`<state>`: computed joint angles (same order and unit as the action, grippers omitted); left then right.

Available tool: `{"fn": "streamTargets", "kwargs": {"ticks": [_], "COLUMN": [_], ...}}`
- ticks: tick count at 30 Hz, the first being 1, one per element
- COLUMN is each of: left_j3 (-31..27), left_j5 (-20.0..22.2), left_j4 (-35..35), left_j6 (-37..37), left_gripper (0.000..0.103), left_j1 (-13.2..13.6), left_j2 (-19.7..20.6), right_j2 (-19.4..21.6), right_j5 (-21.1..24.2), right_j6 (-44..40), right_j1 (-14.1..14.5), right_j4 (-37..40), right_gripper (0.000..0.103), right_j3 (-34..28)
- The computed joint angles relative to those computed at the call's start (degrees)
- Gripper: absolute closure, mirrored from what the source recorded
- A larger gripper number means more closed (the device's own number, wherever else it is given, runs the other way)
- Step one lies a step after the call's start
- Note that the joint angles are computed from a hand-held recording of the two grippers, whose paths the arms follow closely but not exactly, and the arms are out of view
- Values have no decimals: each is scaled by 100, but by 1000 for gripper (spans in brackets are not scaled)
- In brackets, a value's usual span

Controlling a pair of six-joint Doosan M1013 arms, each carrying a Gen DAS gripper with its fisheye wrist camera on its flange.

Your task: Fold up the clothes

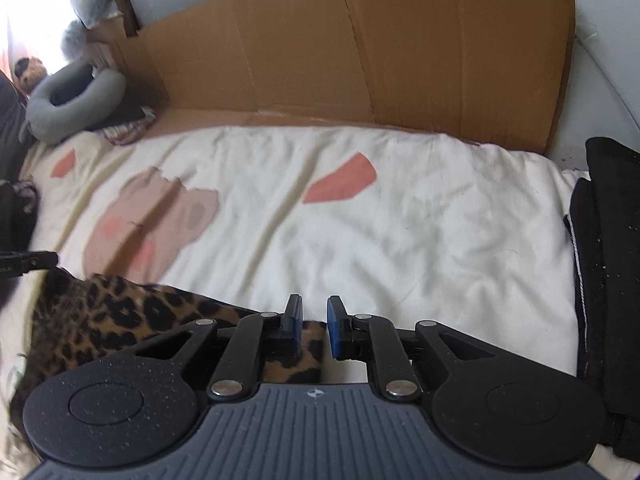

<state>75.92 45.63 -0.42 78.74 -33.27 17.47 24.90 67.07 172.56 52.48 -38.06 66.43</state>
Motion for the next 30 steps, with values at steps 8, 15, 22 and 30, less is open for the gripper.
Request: {"fn": "streamTargets", "kwargs": {"ticks": [8, 15, 22, 30], "left_j3": [-83, -63, -77, -115], "left_j5": [25, 190, 365, 347], "left_j4": [-580, -810, -886, -1008], "left_j6": [586, 838, 1102, 1368], "left_gripper": [80, 80, 78, 67], "left_j1": [-233, -403, -452, -390], "left_j2": [-99, -117, -19, 154], "right_j2": [151, 388, 574, 815], "right_j5": [-376, -481, -438, -206], "right_j6": [-374, -976, -1354, -1634], "right_j1": [97, 126, 141, 56], "right_j4": [-27, 241, 425, 596], "right_gripper": [90, 90, 89, 86], "right_j3": [-305, -734, -991, -1208]}}
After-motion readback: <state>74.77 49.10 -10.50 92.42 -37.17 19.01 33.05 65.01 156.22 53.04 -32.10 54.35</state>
